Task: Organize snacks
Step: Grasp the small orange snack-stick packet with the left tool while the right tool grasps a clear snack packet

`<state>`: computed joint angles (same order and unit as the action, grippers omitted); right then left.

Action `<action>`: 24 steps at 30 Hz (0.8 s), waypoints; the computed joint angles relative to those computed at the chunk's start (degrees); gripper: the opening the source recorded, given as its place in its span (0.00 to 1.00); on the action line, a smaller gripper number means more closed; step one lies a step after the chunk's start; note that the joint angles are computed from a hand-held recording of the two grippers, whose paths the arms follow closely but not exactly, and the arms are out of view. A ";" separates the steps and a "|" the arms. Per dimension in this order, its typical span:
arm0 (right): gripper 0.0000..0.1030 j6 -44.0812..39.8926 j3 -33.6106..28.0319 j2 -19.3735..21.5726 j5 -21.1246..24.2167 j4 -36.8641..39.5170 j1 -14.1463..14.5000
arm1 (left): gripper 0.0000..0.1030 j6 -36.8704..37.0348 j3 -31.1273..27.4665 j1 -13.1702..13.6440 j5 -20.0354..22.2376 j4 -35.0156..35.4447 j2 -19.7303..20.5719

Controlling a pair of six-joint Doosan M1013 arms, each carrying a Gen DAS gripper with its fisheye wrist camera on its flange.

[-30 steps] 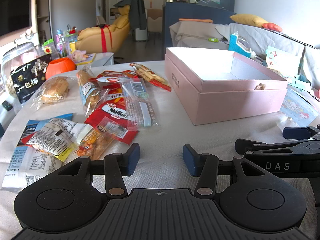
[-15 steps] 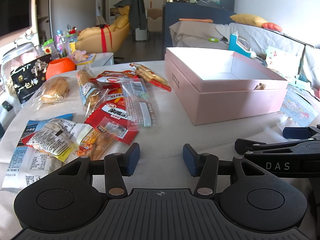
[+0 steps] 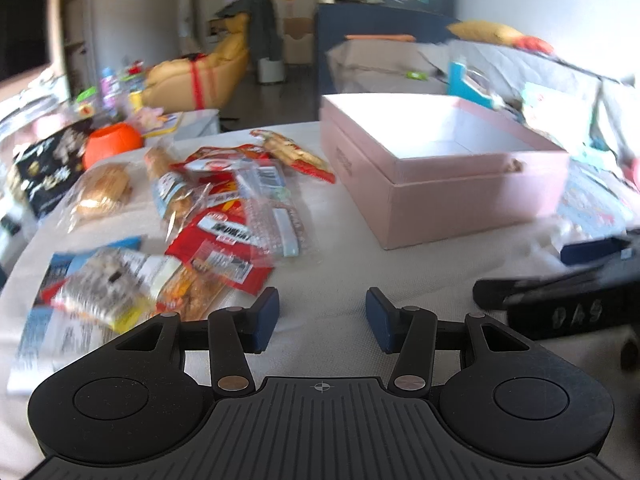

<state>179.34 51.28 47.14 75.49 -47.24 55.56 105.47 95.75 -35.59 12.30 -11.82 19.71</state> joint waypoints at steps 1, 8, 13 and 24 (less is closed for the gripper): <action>1.00 0.33 0.31 -0.49 -0.86 1.56 -0.29 | 0.52 6.29 -1.09 0.67 2.31 -5.41 0.36; 1.00 -4.86 -0.90 -0.56 -0.64 5.93 -1.04 | 0.51 30.05 -2.80 6.50 12.73 -33.17 -0.67; 1.00 -9.21 -0.27 -1.65 -7.64 8.42 -2.25 | 0.51 29.11 -2.22 10.81 12.50 -39.48 -2.21; 0.91 -16.84 -15.64 6.26 -12.61 9.08 -5.20 | 0.50 15.63 -3.29 13.70 15.64 -30.55 -1.38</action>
